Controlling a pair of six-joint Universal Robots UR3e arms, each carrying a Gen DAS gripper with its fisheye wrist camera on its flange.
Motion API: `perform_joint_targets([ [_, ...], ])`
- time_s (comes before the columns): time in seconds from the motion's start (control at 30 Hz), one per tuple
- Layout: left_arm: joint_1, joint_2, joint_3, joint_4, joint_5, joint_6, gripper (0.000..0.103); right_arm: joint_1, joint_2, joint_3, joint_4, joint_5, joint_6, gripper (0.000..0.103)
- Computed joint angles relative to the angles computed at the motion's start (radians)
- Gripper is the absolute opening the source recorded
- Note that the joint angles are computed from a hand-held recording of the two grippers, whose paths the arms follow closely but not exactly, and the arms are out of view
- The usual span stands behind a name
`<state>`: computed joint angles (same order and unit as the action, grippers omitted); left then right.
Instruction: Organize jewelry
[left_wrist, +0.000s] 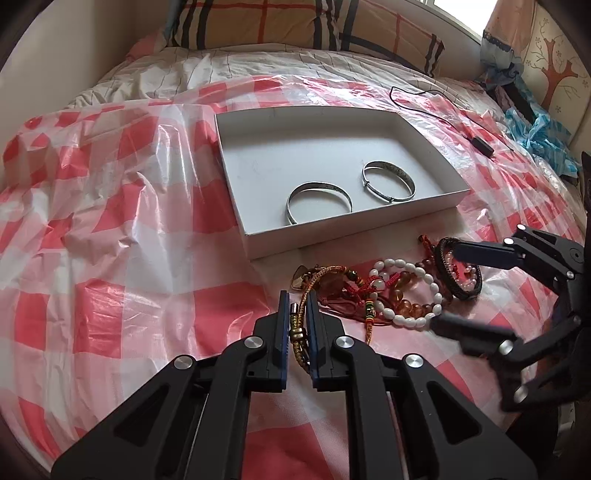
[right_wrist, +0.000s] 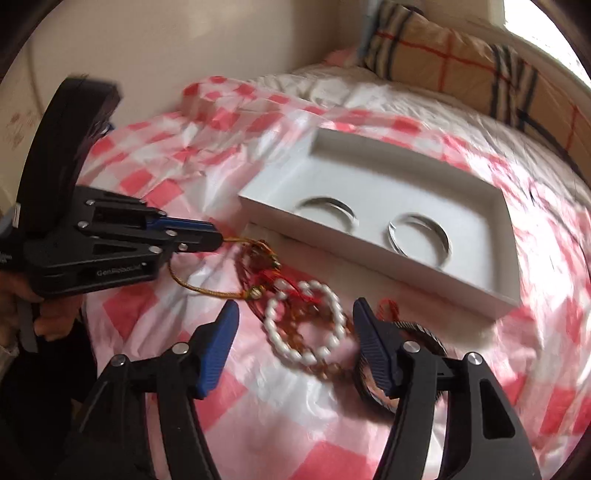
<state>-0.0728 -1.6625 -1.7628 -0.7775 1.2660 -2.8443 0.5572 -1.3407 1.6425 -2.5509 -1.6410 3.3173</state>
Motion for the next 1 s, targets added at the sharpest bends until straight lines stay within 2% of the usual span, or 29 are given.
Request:
perform_joint_targets([
  [0.13,-0.008,-0.010,0.004,0.015,0.033,0.001,0.008,0.023,0.140,-0.153,0.072,-0.034,-0.095,0.058],
  [0.23,-0.010,-0.023,0.013,0.026,0.063,0.000,0.008,-0.009,0.198,-0.203,0.087,0.033,-0.159,0.042],
  [0.3,-0.008,-0.033,0.023,0.025,0.073,0.000,0.008,-0.026,0.217,-0.226,0.109,0.070,-0.178,0.020],
  [0.33,-0.007,-0.036,0.026,0.025,0.079,0.001,0.008,-0.029,0.217,-0.228,0.112,0.079,-0.179,0.018],
  [0.37,-0.006,-0.039,0.029,0.023,0.081,0.000,0.008,-0.031,0.213,-0.222,0.105,0.085,-0.176,0.010],
  [0.5,-0.006,-0.033,0.028,0.022,0.073,0.006,0.008,-0.027,0.128,-0.114,0.031,0.097,-0.113,0.010],
  [0.67,0.014,0.002,0.009,0.012,0.031,0.020,0.008,-0.027,-0.041,0.087,-0.106,0.113,0.035,0.010],
  [0.87,0.074,0.072,-0.022,-0.017,-0.146,0.047,0.008,-0.039,-0.177,0.264,-0.265,0.120,0.229,0.010],
  [1.0,0.067,0.080,-0.028,-0.008,-0.172,0.043,0.008,-0.036,-0.212,0.298,-0.279,0.104,0.269,0.010],
])
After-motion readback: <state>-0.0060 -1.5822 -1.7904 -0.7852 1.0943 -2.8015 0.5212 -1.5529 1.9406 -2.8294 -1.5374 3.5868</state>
